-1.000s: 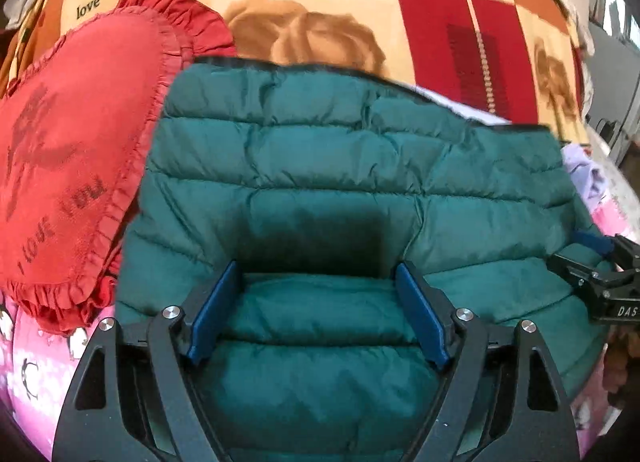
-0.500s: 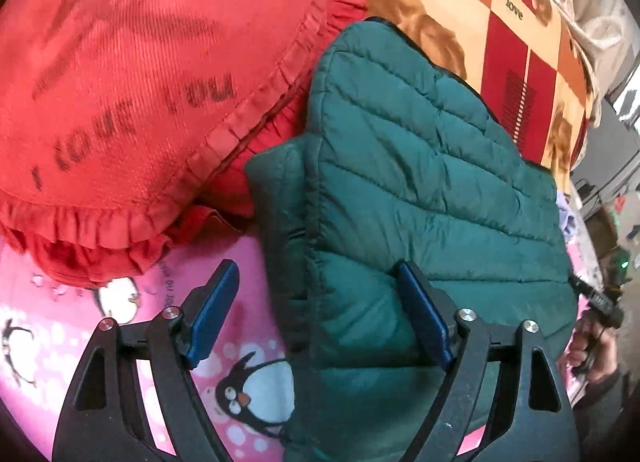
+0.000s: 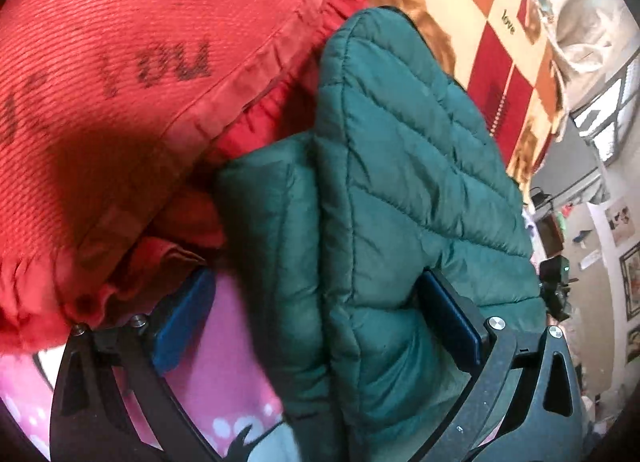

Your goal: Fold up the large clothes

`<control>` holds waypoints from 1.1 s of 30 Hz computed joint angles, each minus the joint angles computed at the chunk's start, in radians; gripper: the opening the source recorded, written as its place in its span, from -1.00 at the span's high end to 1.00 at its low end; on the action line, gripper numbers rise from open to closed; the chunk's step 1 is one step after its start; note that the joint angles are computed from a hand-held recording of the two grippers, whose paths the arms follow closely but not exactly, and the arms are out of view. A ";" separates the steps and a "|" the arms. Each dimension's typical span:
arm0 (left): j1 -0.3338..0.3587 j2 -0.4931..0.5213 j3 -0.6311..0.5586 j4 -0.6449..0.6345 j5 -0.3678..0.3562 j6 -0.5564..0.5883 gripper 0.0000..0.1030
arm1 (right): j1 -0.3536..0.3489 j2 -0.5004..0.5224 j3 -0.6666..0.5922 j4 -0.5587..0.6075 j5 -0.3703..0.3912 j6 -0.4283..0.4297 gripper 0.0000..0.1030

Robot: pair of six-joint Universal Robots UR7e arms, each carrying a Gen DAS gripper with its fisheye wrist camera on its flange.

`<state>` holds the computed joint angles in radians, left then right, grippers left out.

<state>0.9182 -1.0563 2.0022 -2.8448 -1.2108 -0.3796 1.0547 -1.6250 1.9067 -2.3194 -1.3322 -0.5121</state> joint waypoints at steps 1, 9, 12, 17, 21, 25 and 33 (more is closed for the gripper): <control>-0.003 0.007 -0.006 -0.008 -0.002 0.014 -0.77 | -0.008 0.004 -0.006 0.009 0.015 -0.019 -1.00; -0.054 0.033 -0.023 -0.011 0.100 0.068 -0.11 | -0.002 0.066 -0.038 -0.050 0.047 -0.026 -1.00; -0.080 0.043 -0.013 -0.031 0.160 0.060 0.03 | 0.009 0.060 -0.012 -0.114 0.066 -0.071 -0.70; -0.140 0.056 0.005 -0.071 0.309 0.054 0.36 | 0.056 0.022 0.066 -0.284 0.027 -0.185 -0.08; -0.194 0.035 0.037 -0.090 0.398 0.008 0.47 | 0.073 -0.015 0.102 -0.343 0.033 -0.206 0.17; -0.248 -0.015 0.079 -0.070 0.418 -0.052 0.50 | 0.092 -0.079 0.117 -0.324 0.054 -0.211 0.28; -0.351 -0.119 0.163 0.009 0.391 -0.203 0.50 | 0.127 -0.246 0.169 -0.229 0.046 -0.292 0.29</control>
<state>0.5677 -1.1756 2.1653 -2.8357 -0.8197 -0.5829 1.1822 -1.8713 2.0756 -2.5486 -1.2857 -0.8039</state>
